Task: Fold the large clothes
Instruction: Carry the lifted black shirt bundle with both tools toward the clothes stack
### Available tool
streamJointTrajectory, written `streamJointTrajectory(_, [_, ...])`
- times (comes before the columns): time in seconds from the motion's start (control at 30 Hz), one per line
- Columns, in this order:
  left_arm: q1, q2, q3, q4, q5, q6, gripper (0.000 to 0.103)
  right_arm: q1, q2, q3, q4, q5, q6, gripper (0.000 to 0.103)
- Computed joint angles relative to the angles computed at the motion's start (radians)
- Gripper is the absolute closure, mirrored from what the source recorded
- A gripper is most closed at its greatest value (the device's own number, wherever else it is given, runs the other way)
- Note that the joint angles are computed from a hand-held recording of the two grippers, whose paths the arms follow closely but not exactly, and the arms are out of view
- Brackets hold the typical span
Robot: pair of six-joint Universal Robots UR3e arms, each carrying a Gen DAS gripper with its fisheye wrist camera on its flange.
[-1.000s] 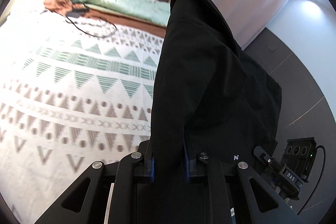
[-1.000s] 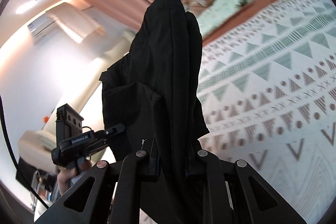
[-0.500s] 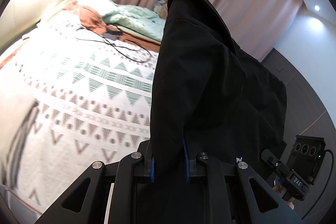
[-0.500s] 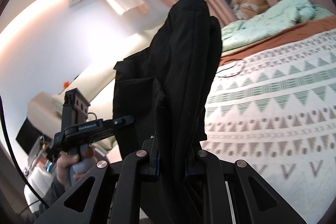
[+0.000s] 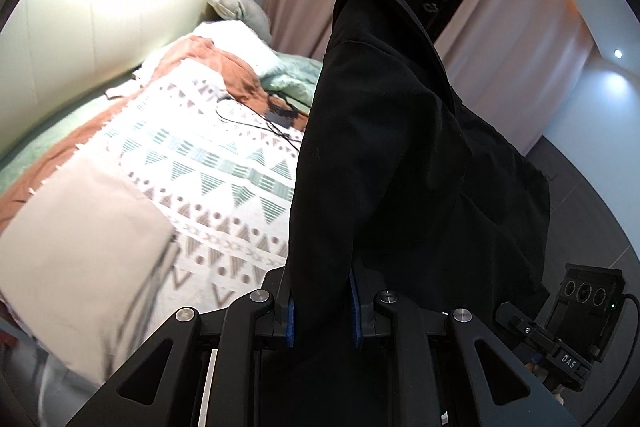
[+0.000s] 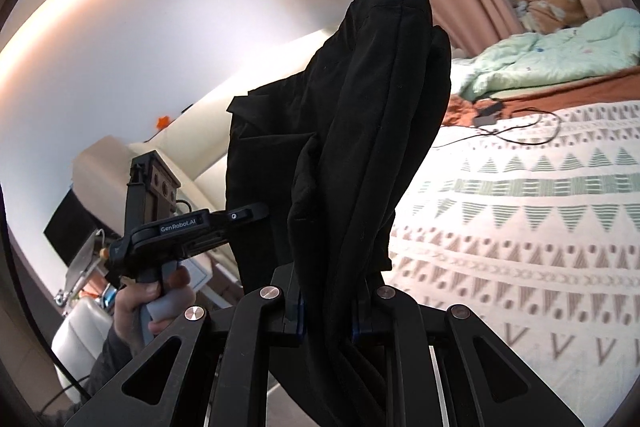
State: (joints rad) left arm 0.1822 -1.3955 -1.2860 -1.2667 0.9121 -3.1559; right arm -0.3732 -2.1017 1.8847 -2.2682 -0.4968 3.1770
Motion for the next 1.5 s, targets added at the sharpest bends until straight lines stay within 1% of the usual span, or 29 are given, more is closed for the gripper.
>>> streamJointTrajectory(0.03, [0.045,0.019,0.002,-0.037,-0.023,0.032,0.083,0.070,0.061,-0.023,-0.097,-0.043,0.066,0.086])
streamJointTrajectory(0.1, [0.128,0.053,0.006,-0.108,-0.064,0.092,0.083,0.179,0.164,-0.079,-0.217,-0.114,0.152,0.086])
streamJointTrajectory(0.2, [0.263,0.089,0.034,-0.234,-0.123,0.206,0.083,0.314,0.290,-0.164,-0.325,-0.203,0.229,0.086])
streamJointTrajectory(0.23, [0.277,0.095,0.038,-0.245,-0.123,0.216,0.083,0.355,0.334,-0.200,-0.349,-0.231,0.247,0.086])
streamJointTrajectory(0.3, [0.357,0.108,0.062,-0.323,-0.153,0.288,0.083,0.430,0.418,-0.267,-0.388,-0.275,0.275,0.086])
streamJointTrajectory(0.33, [0.355,0.097,0.074,-0.314,-0.147,0.276,0.083,0.465,0.458,-0.302,-0.403,-0.296,0.289,0.086])
streamJointTrajectory(0.37, [0.394,0.099,0.091,-0.357,-0.160,0.312,0.083,0.508,0.511,-0.357,-0.414,-0.320,0.303,0.086])
streamJointTrajectory(0.47, [0.530,0.102,0.149,-0.510,-0.209,0.446,0.083,0.616,0.650,-0.513,-0.415,-0.377,0.326,0.086])
streamJointTrajectory(0.5, [0.601,0.095,0.193,-0.611,-0.236,0.533,0.083,0.650,0.701,-0.572,-0.410,-0.393,0.333,0.086])
streamJointTrajectory(0.53, [0.648,0.084,0.225,-0.666,-0.246,0.581,0.083,0.673,0.748,-0.632,-0.397,-0.400,0.337,0.086])
streamJointTrajectory(0.57, [0.654,0.072,0.232,-0.646,-0.238,0.570,0.083,0.694,0.786,-0.679,-0.386,-0.408,0.340,0.086])
streamJointTrajectory(0.6, [0.617,0.059,0.208,-0.561,-0.236,0.516,0.083,0.722,0.839,-0.747,-0.373,-0.418,0.347,0.086])
streamJointTrajectory(0.63, [0.622,0.048,0.224,-0.546,-0.209,0.497,0.083,0.744,0.876,-0.790,-0.370,-0.426,0.354,0.086])
streamJointTrajectory(0.67, [0.658,0.035,0.250,-0.587,-0.221,0.538,0.083,0.771,0.938,-0.868,-0.357,-0.434,0.362,0.086])
streamJointTrajectory(0.73, [0.702,0.017,0.284,-0.628,-0.216,0.580,0.083,0.805,1.024,-0.982,-0.332,-0.443,0.375,0.086])
streamJointTrajectory(0.83, [0.727,-0.032,0.319,-0.616,-0.190,0.595,0.083,0.852,1.152,-1.145,-0.290,-0.445,0.390,0.086])
streamJointTrajectory(0.9, [0.759,-0.065,0.369,-0.653,-0.180,0.627,0.083,0.875,1.240,-1.256,-0.261,-0.437,0.403,0.086])
streamJointTrajectory(1.0, [0.737,-0.090,0.347,-0.575,-0.138,0.592,0.083,0.888,1.363,-1.400,-0.238,-0.411,0.438,0.086])
streamJointTrajectory(1.07, [0.702,-0.109,0.316,-0.501,-0.102,0.558,0.083,0.879,1.402,-1.416,-0.262,-0.384,0.465,0.086])
streamJointTrajectory(1.13, [0.674,-0.136,0.304,-0.456,-0.074,0.538,0.083,0.873,1.445,-1.415,-0.314,-0.363,0.501,0.086])
streamJointTrajectory(1.17, [0.647,-0.153,0.299,-0.420,-0.055,0.518,0.083,0.860,1.440,-1.362,-0.358,-0.343,0.515,0.086])
streamJointTrajectory(1.2, [0.622,-0.170,0.280,-0.374,-0.035,0.502,0.083,0.852,1.455,-1.346,-0.390,-0.333,0.530,0.086])
streamJointTrajectory(1.27, [0.581,-0.218,0.289,-0.330,0.001,0.469,0.083,0.836,1.477,-1.304,-0.456,-0.311,0.550,0.086])
streamJointTrajectory(1.3, [0.558,-0.236,0.299,-0.319,0.020,0.450,0.083,0.831,1.506,-1.320,-0.463,-0.308,0.561,0.086])
streamJointTrajectory(1.33, [0.529,-0.262,0.300,-0.291,0.044,0.429,0.083,0.830,1.547,-1.374,-0.447,-0.309,0.574,0.086])
streamJointTrajectory(1.37, [0.502,-0.303,0.302,-0.250,0.068,0.409,0.083,0.821,1.573,-1.386,-0.455,-0.297,0.579,0.086])
streamJointTrajectory(1.43, [0.452,-0.361,0.318,-0.206,0.110,0.379,0.083,0.801,1.594,-1.361,-0.485,-0.279,0.586,0.086])
streamJointTrajectory(1.5, [0.415,-0.421,0.345,-0.168,0.137,0.363,0.083,0.789,1.630,-1.370,-0.485,-0.276,0.572,0.086])
